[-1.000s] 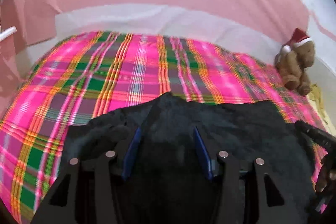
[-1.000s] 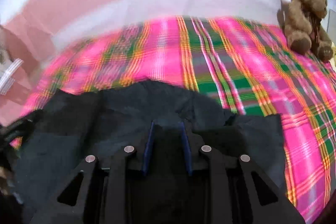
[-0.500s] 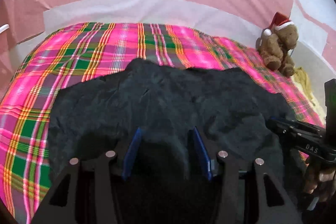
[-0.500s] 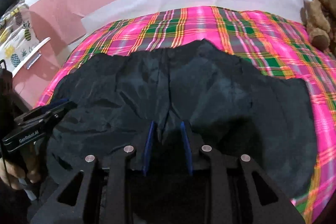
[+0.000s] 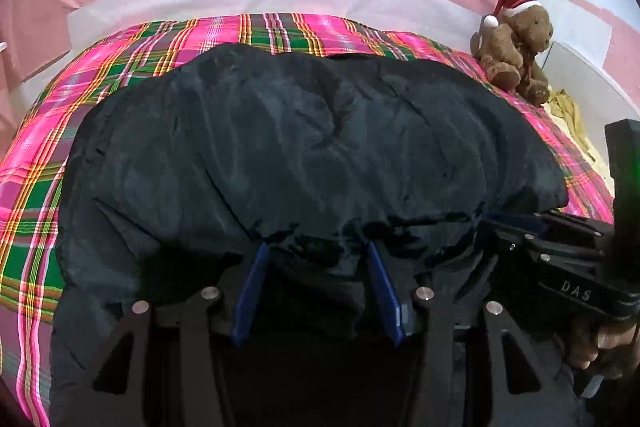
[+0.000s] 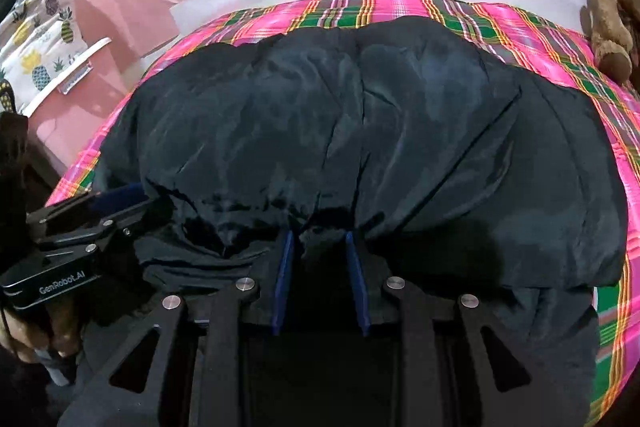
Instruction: Fold large clothes
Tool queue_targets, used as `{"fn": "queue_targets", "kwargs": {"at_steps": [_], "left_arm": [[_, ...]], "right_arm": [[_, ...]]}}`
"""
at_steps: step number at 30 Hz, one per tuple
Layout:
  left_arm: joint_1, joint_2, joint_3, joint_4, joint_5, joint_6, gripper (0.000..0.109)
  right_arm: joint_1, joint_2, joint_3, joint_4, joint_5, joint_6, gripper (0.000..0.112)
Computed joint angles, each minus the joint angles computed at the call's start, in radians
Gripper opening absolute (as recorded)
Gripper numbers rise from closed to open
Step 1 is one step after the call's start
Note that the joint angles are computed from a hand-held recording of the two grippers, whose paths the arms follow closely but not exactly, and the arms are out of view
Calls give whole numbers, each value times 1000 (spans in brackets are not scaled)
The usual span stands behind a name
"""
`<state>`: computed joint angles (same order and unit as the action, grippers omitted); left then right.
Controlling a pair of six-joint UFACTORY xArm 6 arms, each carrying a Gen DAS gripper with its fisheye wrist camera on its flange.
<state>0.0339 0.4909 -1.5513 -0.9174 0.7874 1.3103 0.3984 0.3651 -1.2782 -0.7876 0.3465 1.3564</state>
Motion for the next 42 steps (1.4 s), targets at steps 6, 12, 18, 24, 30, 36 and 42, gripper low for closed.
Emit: {"fn": "queue_targets", "kwargs": {"at_steps": [6,12,18,24,30,36,42], "left_arm": [[9,-42,34,22,-6,-38,53],[10,-80,110,0,-33,3,53],[-14,-41,77,31,-56,-37,54],[-25,-42,90,21,-86,-22,54],[-32,-40,99,-9,-109,6,54],[-32,-40,101,-19,-113,14,54],[-10,-81,119,-15,-69,-7,55]], "right_arm": [[13,-16,1,14,34,4,27],[19,-49,43,-21,16,42,27],[-2,2,29,15,-27,39,27],[3,20,9,6,-5,40,28],[6,24,8,-30,-3,75,28],[7,28,8,-59,-3,102,28],[-4,-21,61,-52,-46,124,32]]}}
